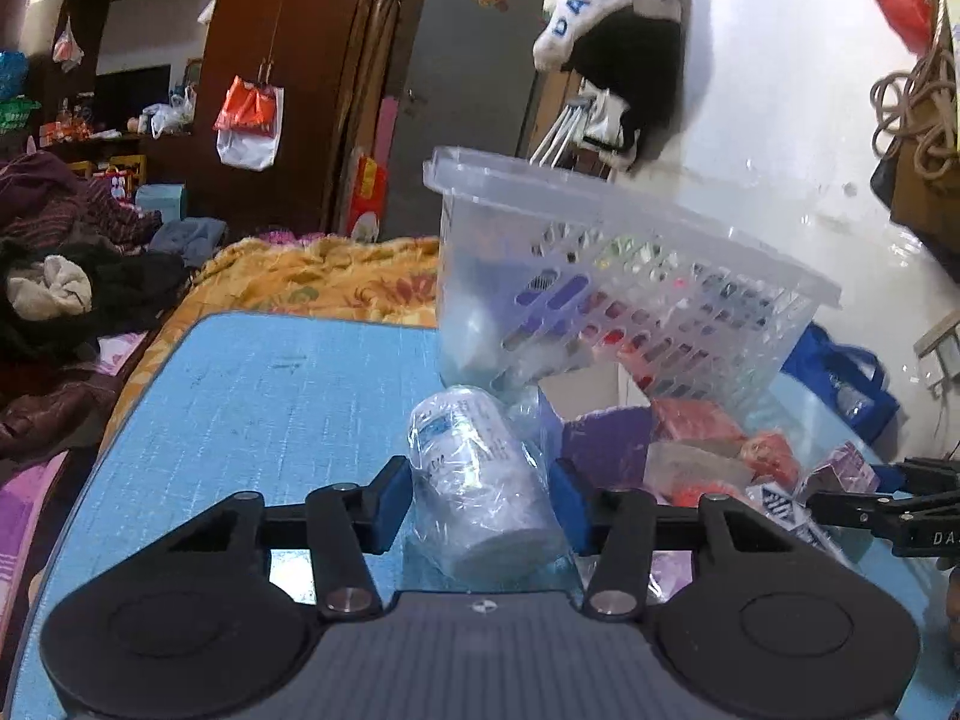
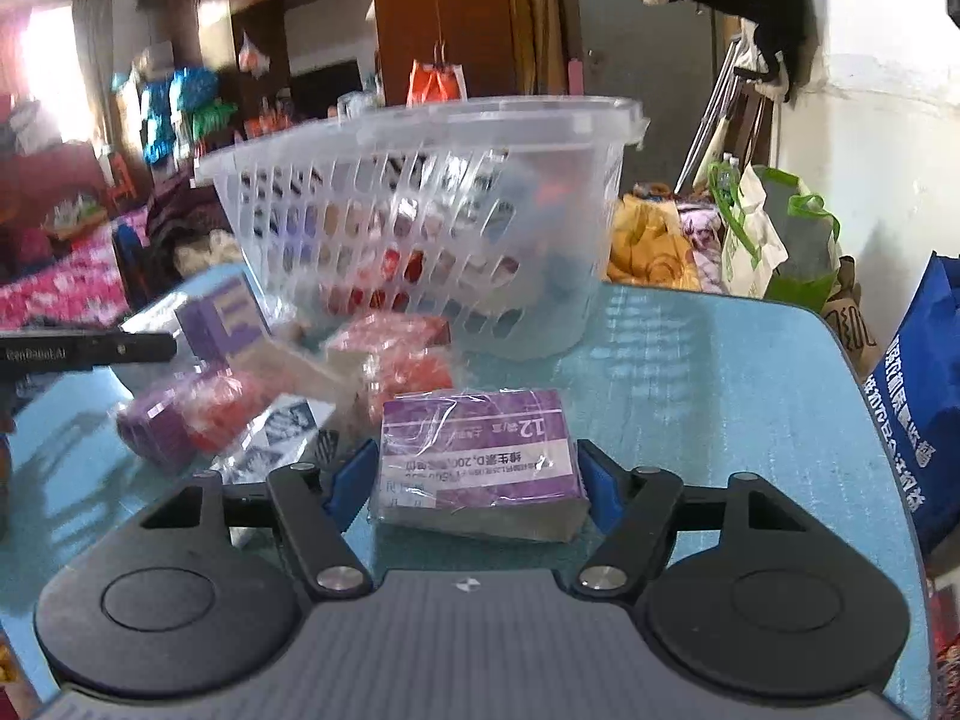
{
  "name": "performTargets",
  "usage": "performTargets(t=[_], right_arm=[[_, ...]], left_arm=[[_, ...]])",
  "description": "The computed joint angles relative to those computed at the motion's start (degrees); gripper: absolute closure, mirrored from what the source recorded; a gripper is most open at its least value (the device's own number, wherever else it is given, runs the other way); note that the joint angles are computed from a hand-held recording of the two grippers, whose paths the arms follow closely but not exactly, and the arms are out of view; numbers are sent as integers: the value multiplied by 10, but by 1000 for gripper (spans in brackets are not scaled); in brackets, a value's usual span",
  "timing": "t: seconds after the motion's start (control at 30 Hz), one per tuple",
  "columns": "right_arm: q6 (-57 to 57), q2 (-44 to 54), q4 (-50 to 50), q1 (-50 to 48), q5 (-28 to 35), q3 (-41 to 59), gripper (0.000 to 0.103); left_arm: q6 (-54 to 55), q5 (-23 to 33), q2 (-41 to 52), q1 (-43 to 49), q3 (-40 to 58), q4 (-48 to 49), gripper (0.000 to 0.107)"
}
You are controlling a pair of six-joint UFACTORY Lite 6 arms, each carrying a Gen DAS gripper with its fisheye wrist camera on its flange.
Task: Organize objects
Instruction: 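Grasp the purple printed packet with the right tool while the left grasps the clear bottle bag, then carry both held items into the white basket and open both tools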
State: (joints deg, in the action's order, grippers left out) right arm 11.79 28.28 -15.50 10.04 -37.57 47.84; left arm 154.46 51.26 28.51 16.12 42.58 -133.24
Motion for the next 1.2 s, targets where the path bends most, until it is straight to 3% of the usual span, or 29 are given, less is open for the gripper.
performTargets(t=[0.33,0.7,0.93,1.0,1.2], right_arm=[[42,-7,-33,-21,-55,-21,30],[30,-13,-21,-25,-96,-43,30],[10,-31,3,-26,-175,-87,30],[3,-40,15,-26,-207,-105,30],[47,-131,-9,-30,-208,-131,30]], left_arm=[[56,85,-18,15,-52,-39,53],[55,121,-16,39,-60,-19,53],[31,175,-14,74,-66,1,53],[19,190,-22,85,-72,11,53],[-33,216,-90,94,-94,44,53]])
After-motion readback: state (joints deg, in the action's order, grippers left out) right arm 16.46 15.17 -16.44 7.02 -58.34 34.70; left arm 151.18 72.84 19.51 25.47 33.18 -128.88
